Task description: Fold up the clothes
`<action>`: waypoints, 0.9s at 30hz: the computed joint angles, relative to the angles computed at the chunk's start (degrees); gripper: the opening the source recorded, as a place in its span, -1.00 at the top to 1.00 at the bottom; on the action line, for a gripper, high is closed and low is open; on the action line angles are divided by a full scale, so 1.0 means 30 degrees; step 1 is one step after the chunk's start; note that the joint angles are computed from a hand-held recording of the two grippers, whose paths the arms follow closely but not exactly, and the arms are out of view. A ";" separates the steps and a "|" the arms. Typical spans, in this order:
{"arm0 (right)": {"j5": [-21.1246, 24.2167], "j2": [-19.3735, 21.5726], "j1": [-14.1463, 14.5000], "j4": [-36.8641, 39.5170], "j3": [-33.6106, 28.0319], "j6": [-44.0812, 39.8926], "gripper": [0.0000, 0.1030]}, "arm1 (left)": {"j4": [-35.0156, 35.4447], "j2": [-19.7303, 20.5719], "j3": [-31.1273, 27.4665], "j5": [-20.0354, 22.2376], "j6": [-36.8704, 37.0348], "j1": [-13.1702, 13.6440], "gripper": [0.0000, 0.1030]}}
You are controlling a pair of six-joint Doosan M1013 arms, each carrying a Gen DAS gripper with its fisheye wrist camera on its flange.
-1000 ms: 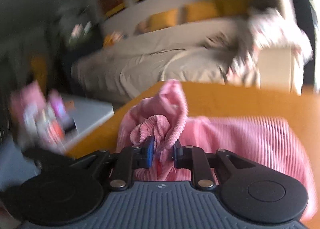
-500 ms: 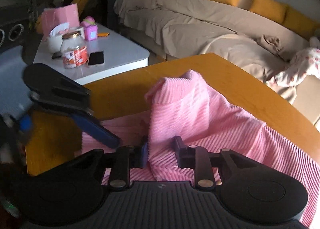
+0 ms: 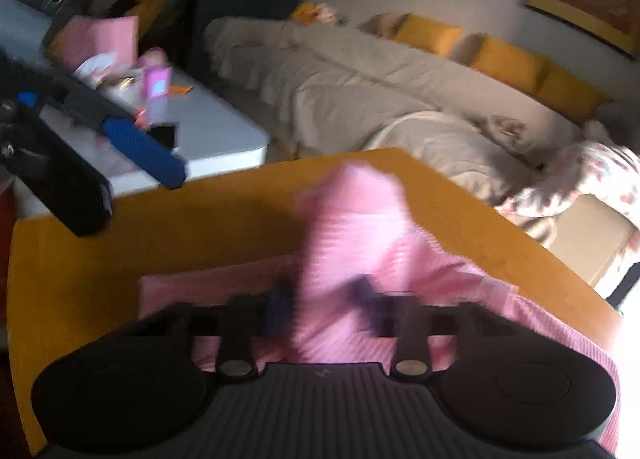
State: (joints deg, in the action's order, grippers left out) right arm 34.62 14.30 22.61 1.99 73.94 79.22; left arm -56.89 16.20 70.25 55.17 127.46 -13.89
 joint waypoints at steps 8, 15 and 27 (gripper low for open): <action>-0.1525 -0.0627 -0.2626 0.8480 0.0441 0.1809 0.69 | -0.8624 0.2632 -0.0940 0.0324 -0.4453 0.0616 -0.73; -0.1411 -0.0524 -0.3387 1.0801 0.1032 0.2470 0.69 | -0.9827 0.4153 -0.1775 -0.0960 -0.8688 0.0220 -0.76; -0.2463 -0.0626 -0.3165 1.0793 0.1166 0.1812 0.69 | 0.5896 0.1140 -0.1823 -0.1973 -0.4768 -0.1099 -0.90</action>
State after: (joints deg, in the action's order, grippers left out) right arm 27.23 12.42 13.11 34.37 77.44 84.65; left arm -39.20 19.62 64.78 49.25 113.15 -17.19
